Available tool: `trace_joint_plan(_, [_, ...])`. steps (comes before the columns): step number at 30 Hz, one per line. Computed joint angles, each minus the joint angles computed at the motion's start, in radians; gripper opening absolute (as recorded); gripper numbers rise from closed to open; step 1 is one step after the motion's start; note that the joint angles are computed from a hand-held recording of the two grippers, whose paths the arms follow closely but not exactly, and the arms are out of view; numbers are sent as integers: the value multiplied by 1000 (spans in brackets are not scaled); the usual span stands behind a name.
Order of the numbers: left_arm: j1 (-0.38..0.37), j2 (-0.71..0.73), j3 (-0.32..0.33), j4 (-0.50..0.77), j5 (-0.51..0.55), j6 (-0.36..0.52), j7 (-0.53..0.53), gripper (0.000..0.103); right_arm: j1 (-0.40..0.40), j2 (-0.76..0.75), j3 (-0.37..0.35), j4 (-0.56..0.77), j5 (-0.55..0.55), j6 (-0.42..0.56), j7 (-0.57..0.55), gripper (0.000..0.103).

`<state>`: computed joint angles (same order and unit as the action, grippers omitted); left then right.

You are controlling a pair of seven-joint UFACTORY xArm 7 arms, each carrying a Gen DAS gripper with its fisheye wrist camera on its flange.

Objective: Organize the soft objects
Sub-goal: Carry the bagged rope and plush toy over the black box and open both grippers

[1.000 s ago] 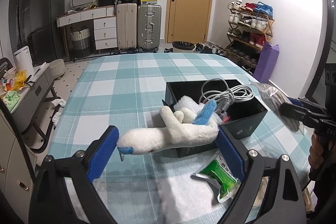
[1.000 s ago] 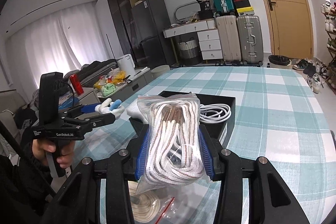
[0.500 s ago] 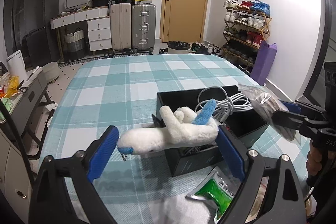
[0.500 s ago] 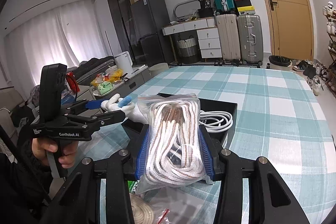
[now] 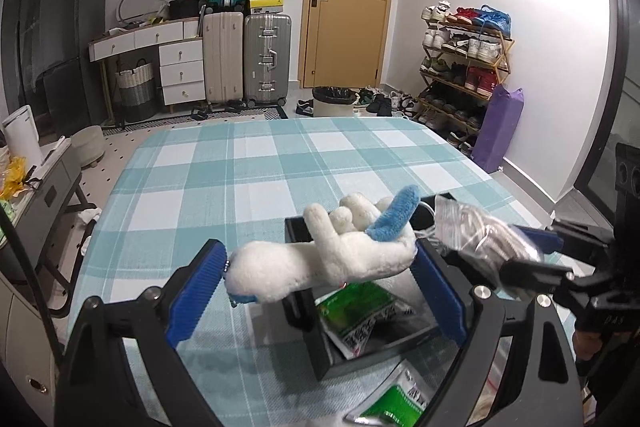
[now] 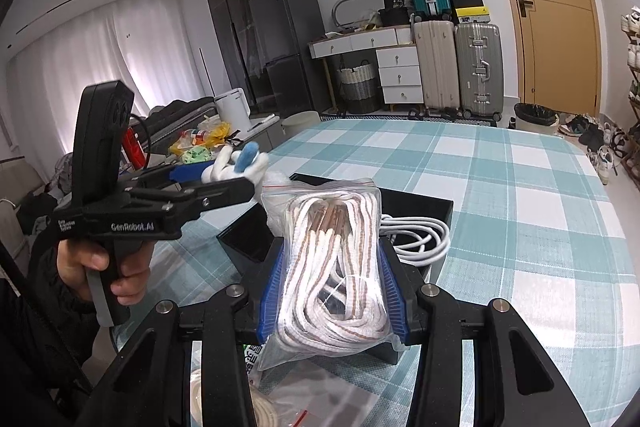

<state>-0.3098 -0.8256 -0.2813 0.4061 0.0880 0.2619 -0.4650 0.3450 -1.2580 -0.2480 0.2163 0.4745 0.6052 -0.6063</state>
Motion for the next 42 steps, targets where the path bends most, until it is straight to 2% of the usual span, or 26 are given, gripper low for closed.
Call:
trace_joint_plan(9, [26,109,-23,56,23,-26,1,92,7,54,-1,16,-7,-35,-9,44])
trace_joint_plan(15, [15,148,-20,65,28,-26,6,92,17,104,2,30,-12,-69,-20,44])
trace_joint_plan(18, [34,152,-44,68,51,-26,-3,92,16,127,31,30,-26,-108,-13,44])
trace_joint_plan(21, [30,153,-43,67,57,-28,-5,92,8,150,71,27,-56,-150,7,44])
trace_joint_plan(27, [25,144,-40,57,67,-27,-3,93,26,199,105,25,-114,-227,41,44])
trace_joint_plan(34, [26,122,-41,41,71,-23,-2,94,44,234,118,10,-174,-301,76,45])
trace_joint_plan(42, [13,100,-33,20,71,-33,10,96,69,258,102,-7,-216,-357,99,45])
